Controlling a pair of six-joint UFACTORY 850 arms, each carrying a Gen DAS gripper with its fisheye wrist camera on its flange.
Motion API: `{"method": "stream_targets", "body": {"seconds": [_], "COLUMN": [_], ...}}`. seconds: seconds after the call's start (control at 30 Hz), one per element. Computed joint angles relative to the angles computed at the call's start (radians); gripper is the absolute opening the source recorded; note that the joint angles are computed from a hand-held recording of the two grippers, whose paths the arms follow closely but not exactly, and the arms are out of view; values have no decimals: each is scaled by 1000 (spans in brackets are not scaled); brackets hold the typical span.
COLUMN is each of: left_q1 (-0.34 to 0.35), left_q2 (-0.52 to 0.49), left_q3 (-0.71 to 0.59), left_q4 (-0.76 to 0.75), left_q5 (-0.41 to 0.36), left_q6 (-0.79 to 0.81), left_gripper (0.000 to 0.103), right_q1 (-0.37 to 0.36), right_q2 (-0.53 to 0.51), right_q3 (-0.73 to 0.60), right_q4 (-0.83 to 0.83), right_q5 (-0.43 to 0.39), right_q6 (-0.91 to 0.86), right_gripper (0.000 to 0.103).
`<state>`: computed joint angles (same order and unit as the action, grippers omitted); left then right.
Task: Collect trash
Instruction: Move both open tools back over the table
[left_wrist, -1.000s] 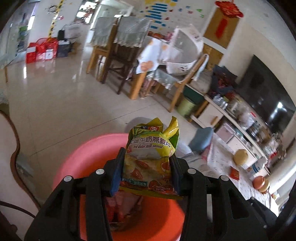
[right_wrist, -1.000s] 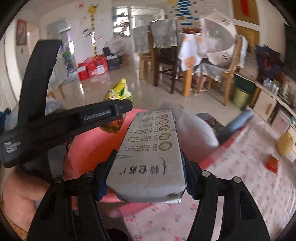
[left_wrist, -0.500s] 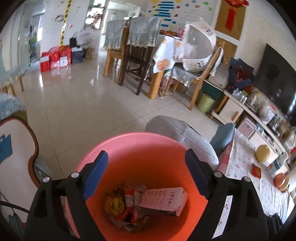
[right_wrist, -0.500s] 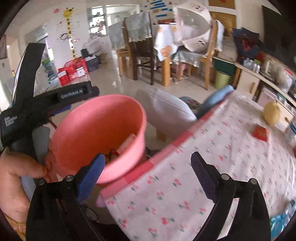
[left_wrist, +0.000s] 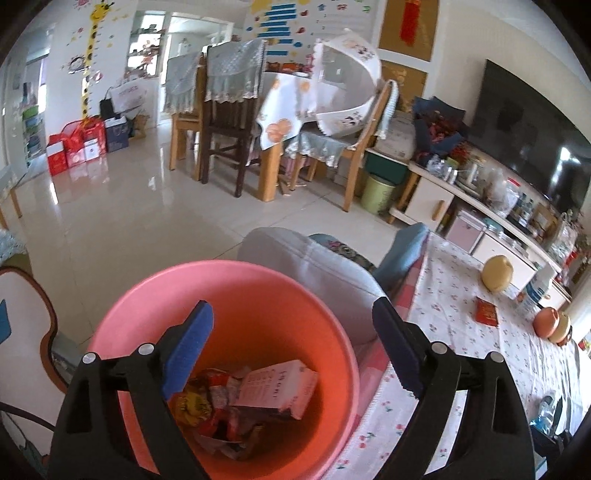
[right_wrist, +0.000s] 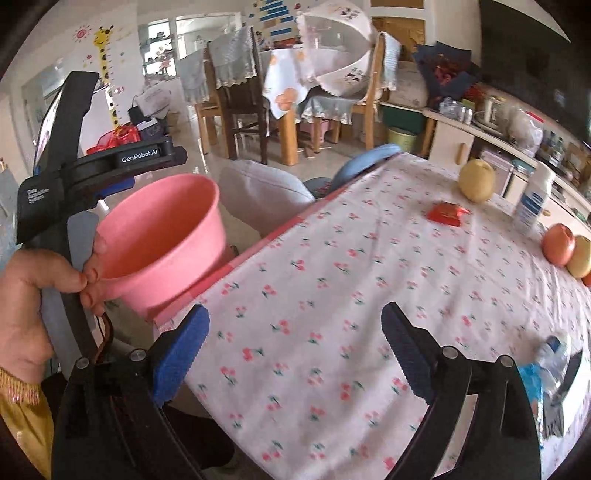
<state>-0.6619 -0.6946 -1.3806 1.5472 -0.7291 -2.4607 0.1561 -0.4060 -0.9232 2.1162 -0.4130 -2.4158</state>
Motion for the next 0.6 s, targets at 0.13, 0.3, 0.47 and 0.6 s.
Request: {"method": "stream_targets", "body": {"seconds": [0.13,0.3,0.47,0.6], "left_q1": [-17,-37,-54,-69], "left_q2": [-18,-42,-71,-99], "left_q3": [-31,-68,-112,-156], "left_q4": [31,78,110,98], "left_q5": [9,27,59,77], "left_q6": [9,13,32,77], "left_gripper": [88,88,88,88], "right_q1": [-33,-68,-115,-150], "right_q2": [28,41,54,60], "right_q3": [38,59,80,88], "right_q4": [28,44,40,19], "right_q5": [-18,-37,-66,-87], "right_q6": [-29,-42,-28,5], "right_gripper": [93,94,94,94]}}
